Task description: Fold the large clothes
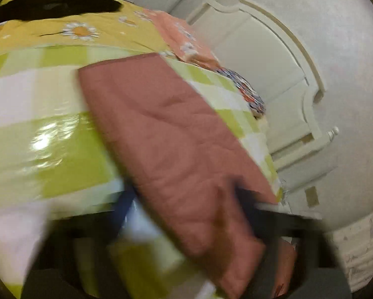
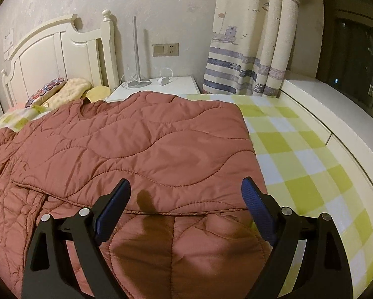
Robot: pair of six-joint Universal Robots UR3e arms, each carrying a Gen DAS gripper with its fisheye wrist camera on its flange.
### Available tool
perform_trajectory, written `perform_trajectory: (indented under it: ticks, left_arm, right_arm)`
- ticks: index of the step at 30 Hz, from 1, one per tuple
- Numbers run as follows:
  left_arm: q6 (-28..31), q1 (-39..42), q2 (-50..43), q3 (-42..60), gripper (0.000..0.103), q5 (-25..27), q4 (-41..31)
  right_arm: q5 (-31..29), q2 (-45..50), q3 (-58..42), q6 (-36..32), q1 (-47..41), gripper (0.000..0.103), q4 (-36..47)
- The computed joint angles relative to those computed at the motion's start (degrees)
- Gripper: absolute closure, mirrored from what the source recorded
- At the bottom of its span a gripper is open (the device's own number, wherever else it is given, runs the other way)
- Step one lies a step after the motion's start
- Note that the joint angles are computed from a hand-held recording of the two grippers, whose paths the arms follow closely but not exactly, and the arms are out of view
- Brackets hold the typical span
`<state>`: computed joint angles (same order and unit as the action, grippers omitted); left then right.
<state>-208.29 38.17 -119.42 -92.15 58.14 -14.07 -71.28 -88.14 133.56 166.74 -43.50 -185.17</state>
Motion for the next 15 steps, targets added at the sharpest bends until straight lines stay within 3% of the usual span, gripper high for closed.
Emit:
perform_trajectory:
  ticks: [1,6,11,12,14,15]
  left_arm:
    - [0.3,-0.5,0.2,1.4,0.091,-1.4,-2.0]
    - [2.2,-9.7,11.3,-6.2,0.093,-0.3,12.1]
    - [9.0,-30.1,12.7,-1.8,0.091,-0.1,15.3]
    - [12.2,-35.6,11.1,0.6,0.084,0.7,13.9]
    - [19.9,-45.6,6.7,6.2,0.047,4.5,8.4]
    - [22.4,-50.4,4.5,7.6,0.020,8.4,7.6]
  right_arm:
    - [0.4,-0.1,0.2,0.2,-0.4,0.018,-0.2]
    - [2.0,-0.3,0.6,1.1,-1.8,0.018,-0.2]
    - [3.2,-0.8,1.1,1.5,-2.9,0.018,0.2]
    - [3.2,-0.8,1.1,1.7,-2.9,0.018,0.3]
    - [3.5,-0.9,1.2,2.1,-3.2,0.018,0.4]
    - [3.8,-1.0,1.3,2.1,-3.5,0.018,0.5]
